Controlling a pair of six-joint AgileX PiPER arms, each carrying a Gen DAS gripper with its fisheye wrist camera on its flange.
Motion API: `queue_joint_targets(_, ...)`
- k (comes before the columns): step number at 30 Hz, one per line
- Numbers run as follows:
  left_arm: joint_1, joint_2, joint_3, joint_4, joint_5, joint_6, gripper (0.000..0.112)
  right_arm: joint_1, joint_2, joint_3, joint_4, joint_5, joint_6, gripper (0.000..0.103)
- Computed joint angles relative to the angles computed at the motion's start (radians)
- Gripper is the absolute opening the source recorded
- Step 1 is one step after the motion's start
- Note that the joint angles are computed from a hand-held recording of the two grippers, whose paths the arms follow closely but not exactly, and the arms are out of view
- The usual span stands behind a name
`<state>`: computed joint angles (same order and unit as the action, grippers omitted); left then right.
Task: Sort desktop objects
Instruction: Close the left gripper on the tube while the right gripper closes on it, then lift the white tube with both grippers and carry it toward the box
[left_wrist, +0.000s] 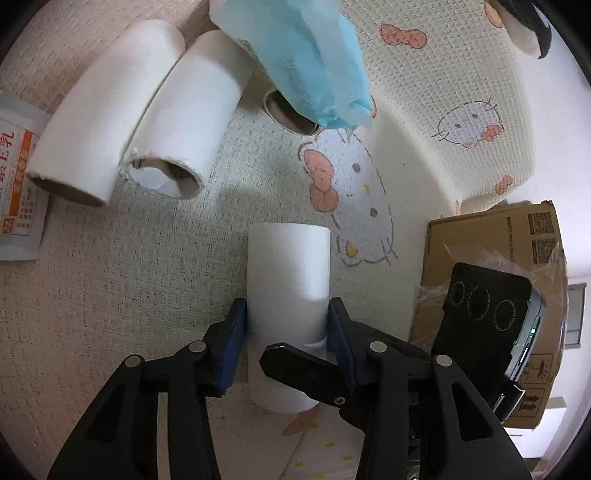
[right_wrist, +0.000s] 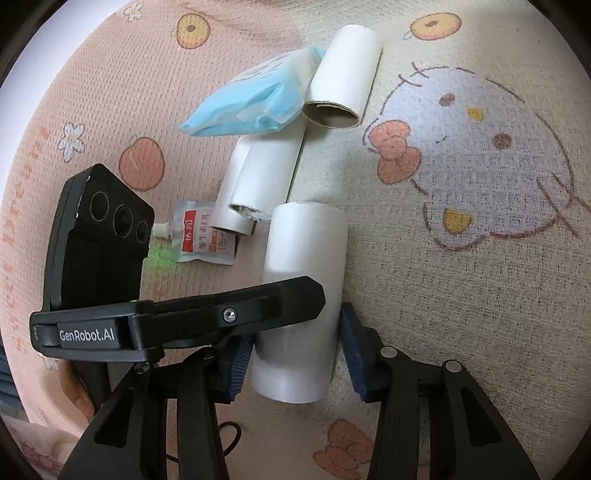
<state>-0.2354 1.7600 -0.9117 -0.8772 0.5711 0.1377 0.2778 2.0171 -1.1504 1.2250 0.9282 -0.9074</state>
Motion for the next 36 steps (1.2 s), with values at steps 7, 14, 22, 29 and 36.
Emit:
queue_joint_targets(7, -0.071, -0.043, -0.020, 0.231, -0.039, -0.206, 0.048, 0.164, -0.112, -0.009, -0.245, -0.222, 0.145, 0.044)
queue_joint_targets(14, -0.086, -0.128, -0.042, 0.420, -0.022, -0.321, 0.048, 0.184, -0.136, -0.069, -0.277, -0.212, 0.204, 0.045)
queue_joint_targets(22, -0.120, -0.191, -0.175, 0.671, 0.106, -0.532, 0.048, 0.159, -0.211, -0.158, -0.374, -0.136, 0.262, 0.046)
queue_joint_targets(29, -0.176, -0.209, -0.325, 0.833, 0.212, -0.622, 0.048, 0.140, -0.269, -0.262, -0.470, -0.072, 0.353, 0.046)
queue_joint_targets(36, -0.248, -0.220, -0.476, 0.972, 0.295, -0.669, 0.048, 0.189, -0.317, -0.340, -0.611, -0.116, 0.459, 0.046)
